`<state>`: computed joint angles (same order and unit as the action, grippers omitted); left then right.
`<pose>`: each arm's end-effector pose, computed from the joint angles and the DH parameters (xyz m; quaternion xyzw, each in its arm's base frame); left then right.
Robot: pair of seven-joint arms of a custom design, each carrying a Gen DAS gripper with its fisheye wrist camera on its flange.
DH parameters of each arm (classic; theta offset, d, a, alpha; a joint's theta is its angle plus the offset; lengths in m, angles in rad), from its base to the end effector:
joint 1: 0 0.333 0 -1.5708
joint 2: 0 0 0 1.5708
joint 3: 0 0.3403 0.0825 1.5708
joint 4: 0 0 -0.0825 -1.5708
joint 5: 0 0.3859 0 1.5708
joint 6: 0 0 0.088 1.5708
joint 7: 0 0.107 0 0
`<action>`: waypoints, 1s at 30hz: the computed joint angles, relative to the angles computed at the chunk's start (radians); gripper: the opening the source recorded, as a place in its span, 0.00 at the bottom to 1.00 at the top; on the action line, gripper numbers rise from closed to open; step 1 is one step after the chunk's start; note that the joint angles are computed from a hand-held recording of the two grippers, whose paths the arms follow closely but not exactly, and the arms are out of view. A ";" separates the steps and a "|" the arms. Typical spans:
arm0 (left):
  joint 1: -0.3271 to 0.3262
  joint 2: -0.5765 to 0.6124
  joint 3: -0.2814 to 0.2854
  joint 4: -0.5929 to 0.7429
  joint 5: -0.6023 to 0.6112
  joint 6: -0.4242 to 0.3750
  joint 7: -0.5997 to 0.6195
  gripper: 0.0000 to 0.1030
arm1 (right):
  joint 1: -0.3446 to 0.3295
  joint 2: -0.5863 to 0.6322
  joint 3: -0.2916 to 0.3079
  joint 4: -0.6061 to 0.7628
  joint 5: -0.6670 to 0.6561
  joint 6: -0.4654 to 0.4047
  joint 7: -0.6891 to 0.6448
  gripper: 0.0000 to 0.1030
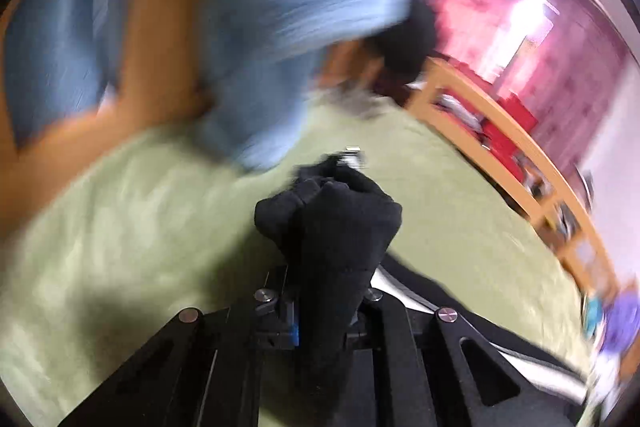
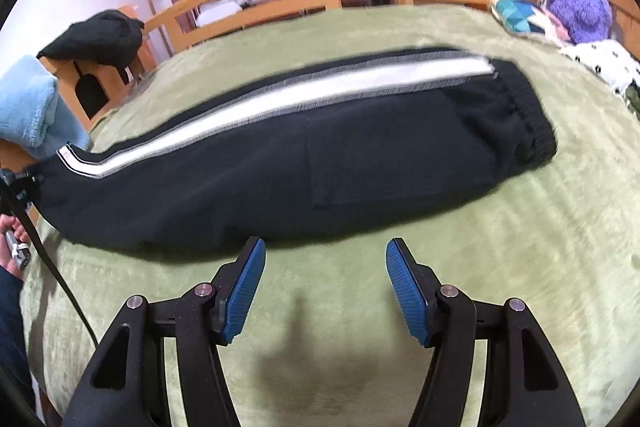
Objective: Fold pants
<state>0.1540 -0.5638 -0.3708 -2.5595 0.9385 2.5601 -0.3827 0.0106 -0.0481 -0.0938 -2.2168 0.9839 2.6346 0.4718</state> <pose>0.3954 -0.1136 0.5134 -0.8535 0.2286 -0.3108 0.3504 0.5482 -0.0671 0.4623 -0.7285 0.5707 -0.1369 0.3535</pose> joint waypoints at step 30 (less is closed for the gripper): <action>-0.462 0.923 -0.114 0.873 0.092 -0.193 0.157 0.66 | -0.157 -0.015 -0.073 0.098 0.123 -0.247 -0.130 0.61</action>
<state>-0.3078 0.3594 -0.4851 -1.6866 1.0301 2.3674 -0.2259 -0.1464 -0.0635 -0.1668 -2.1190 1.1065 2.3880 0.3422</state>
